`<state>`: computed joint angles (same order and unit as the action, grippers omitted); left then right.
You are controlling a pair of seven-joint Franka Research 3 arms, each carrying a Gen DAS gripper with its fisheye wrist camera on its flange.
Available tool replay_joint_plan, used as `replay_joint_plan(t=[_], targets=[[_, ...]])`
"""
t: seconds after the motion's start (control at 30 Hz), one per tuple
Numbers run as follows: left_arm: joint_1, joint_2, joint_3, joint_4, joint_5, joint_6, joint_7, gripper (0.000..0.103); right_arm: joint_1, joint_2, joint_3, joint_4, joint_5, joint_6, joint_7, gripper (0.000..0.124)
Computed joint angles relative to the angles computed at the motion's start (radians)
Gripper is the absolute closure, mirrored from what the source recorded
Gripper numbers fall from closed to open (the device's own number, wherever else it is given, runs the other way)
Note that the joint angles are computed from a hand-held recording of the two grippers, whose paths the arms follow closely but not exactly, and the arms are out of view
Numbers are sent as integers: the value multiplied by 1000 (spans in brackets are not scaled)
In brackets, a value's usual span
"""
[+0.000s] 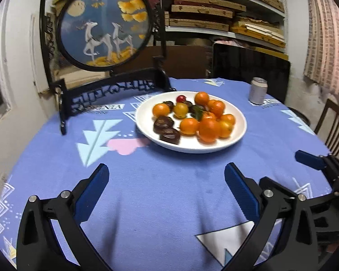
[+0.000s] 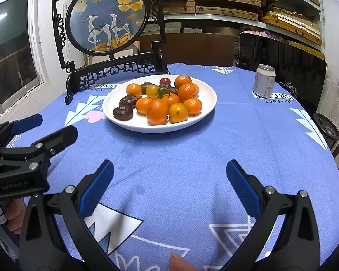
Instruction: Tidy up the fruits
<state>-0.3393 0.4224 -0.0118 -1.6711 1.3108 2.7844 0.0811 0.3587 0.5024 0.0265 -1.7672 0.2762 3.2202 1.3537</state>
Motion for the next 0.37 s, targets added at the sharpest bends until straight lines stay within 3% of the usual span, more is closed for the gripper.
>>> replay_joint_plan(t=[0.37], targets=[[15, 1, 8, -4, -87, 18, 12, 1, -9, 1, 8, 2, 3, -1, -5, 23]])
